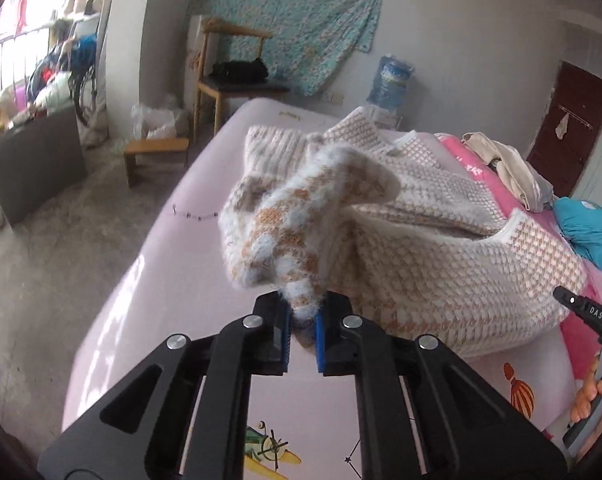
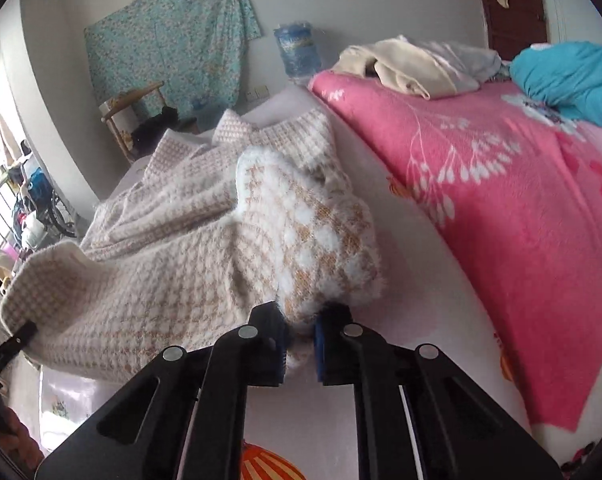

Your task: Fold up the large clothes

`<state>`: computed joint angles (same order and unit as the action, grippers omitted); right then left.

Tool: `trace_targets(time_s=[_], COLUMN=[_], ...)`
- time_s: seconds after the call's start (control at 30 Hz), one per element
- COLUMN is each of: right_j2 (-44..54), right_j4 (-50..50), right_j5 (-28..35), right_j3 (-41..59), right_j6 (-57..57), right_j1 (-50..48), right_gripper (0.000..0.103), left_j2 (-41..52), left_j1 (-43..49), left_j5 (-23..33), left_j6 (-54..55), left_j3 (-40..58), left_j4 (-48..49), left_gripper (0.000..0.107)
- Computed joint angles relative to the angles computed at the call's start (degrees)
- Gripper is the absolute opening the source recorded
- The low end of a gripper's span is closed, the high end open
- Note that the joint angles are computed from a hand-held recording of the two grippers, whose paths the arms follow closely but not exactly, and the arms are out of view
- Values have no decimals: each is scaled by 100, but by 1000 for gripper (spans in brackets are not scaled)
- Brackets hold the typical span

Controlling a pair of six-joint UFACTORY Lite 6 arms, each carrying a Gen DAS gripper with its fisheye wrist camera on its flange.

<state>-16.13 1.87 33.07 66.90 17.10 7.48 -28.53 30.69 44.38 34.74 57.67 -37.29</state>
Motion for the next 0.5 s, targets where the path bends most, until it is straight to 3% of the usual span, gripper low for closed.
trace_targets(time_s=[0.13,0.33,0.43,0.5], right_j2=[-416,-1150,-855,-234], right_j4=[476,2026,3118,3592], right_j5=[260,1377,2072,2687], right_j3=[77,-251,-737,-757], right_j6=[-541,-2280,-3566,-4173], right_j1=[-271,-1197,-2003,-2601], right_gripper=[8,9,18,24], left_j2=[-82,-82,387,805], left_j1=[548,2413,3050,3355], left_j5=[850,2930,3357,3325], left_j6=[393,1365,1570,1477], left_j3=[482,568,247,168], left_j4=[-356,-885,-782,-612], left_gripper=[8,9,24,34])
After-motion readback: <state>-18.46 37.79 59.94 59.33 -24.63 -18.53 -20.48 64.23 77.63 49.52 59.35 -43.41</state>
